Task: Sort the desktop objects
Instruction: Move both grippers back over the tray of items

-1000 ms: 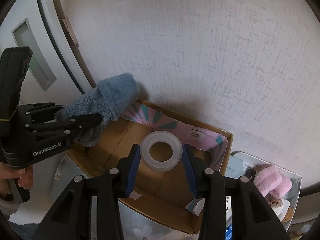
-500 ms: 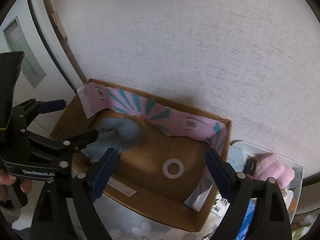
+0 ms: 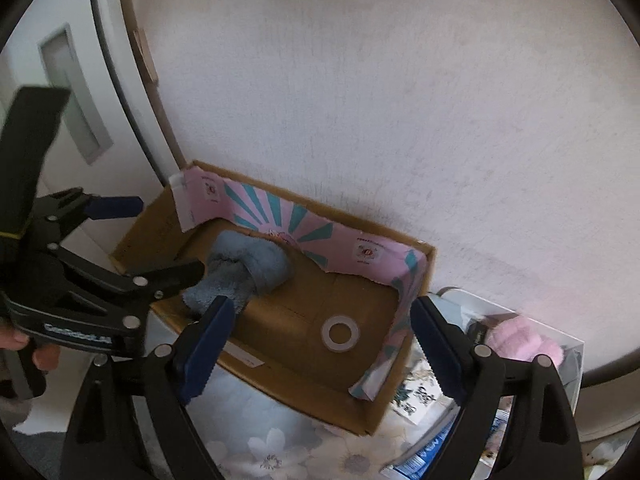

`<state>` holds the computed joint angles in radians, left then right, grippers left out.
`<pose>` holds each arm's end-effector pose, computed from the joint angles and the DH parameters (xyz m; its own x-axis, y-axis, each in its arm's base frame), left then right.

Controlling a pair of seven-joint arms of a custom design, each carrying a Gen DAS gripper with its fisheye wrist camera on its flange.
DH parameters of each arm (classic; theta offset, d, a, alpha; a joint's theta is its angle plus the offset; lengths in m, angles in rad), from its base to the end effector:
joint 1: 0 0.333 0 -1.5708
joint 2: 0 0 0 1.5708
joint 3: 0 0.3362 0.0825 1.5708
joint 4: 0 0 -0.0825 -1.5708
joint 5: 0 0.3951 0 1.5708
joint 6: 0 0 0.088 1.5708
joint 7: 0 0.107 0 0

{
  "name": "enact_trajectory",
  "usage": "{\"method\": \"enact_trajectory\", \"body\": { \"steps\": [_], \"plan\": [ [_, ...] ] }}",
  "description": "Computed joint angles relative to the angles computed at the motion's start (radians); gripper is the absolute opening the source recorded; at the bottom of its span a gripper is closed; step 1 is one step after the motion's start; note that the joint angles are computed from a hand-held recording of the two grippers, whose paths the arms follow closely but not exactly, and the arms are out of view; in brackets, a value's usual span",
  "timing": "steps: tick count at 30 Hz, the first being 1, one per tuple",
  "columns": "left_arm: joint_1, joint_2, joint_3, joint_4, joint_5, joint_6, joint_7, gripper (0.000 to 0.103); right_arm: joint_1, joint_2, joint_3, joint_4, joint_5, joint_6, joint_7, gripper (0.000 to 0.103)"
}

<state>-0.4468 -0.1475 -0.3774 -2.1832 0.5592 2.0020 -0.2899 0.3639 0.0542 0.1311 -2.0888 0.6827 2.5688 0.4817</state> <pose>0.3674 -0.3578 0.4689 0.7013 -0.7117 0.0401 -0.5901 -0.6112 -0.5275 0.5330 0.2752 0.4558 0.8852 -0.4645 -0.0256 -0.3880 -0.7068 -0.5915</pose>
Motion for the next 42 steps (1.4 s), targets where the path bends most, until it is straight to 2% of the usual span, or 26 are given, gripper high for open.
{"method": "enact_trajectory", "body": {
  "steps": [3,5,7,10,14,18,27,33,42],
  "plan": [
    [-0.005,0.022,-0.008,0.055,0.02,-0.046,0.028,0.103,-0.018,-0.043,-0.019,-0.004,-0.01,-0.033,0.0,0.087],
    [-0.013,0.045,-0.017,0.107,0.05,-0.105,0.031,0.103,-0.029,-0.079,-0.033,-0.023,0.051,-0.008,-0.057,0.087],
    [-0.026,0.072,-0.024,0.167,0.09,-0.17,0.042,0.103,-0.042,-0.101,-0.053,-0.019,0.077,-0.03,-0.073,0.087],
    [-0.042,0.094,-0.021,0.223,0.127,-0.202,0.059,0.103,-0.073,-0.12,-0.084,-0.005,0.074,-0.06,-0.077,0.087],
    [-0.056,0.114,-0.014,0.263,0.174,-0.163,0.066,0.103,-0.111,-0.136,-0.11,-0.005,0.033,-0.032,-0.075,0.087],
    [-0.085,0.186,-0.013,0.353,0.222,-0.177,0.097,0.103,-0.152,-0.137,-0.141,0.006,0.043,-0.064,-0.079,0.088],
    [-0.181,0.386,0.034,0.564,0.283,-0.104,0.176,0.103,-0.212,-0.127,-0.168,-0.018,0.079,-0.114,-0.126,0.087],
    [-0.247,0.542,0.086,0.71,0.25,-0.041,0.243,0.103,-0.255,-0.1,-0.187,-0.013,0.11,-0.19,-0.219,0.087],
    [-0.287,0.725,0.165,0.835,0.15,0.086,0.246,0.103,-0.317,0.016,-0.183,0.053,0.071,-0.294,-0.262,0.087]
  ]
}}
